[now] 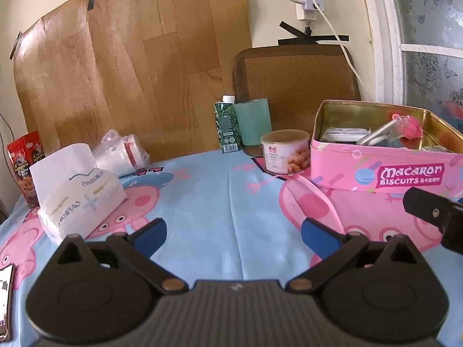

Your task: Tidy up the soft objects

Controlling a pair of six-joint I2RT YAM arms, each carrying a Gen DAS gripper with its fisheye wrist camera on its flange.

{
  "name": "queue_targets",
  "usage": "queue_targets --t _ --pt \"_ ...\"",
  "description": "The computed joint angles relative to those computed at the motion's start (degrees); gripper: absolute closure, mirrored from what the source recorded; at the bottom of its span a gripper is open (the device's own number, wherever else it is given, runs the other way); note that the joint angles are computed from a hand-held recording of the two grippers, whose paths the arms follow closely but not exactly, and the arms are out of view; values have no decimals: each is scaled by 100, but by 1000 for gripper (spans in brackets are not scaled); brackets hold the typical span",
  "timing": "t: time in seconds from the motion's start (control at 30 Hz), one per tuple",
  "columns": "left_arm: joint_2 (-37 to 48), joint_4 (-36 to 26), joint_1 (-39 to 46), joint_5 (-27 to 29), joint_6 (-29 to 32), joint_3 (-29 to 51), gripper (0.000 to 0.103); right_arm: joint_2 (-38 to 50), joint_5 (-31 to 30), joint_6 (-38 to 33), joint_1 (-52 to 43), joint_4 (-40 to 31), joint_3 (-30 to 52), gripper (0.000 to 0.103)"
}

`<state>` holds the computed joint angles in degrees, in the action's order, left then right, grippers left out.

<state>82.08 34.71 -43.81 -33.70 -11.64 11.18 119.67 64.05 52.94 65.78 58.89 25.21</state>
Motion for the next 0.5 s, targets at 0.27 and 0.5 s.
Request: queue_targets --t 0.27,0.5 --pt "82 7 -41 85 34 25 0 3 -81 113 -47 -32 -33 0" --pt "65 -75 27 277 -5 44 0 12 -156 147 -92 -29 -48 0"
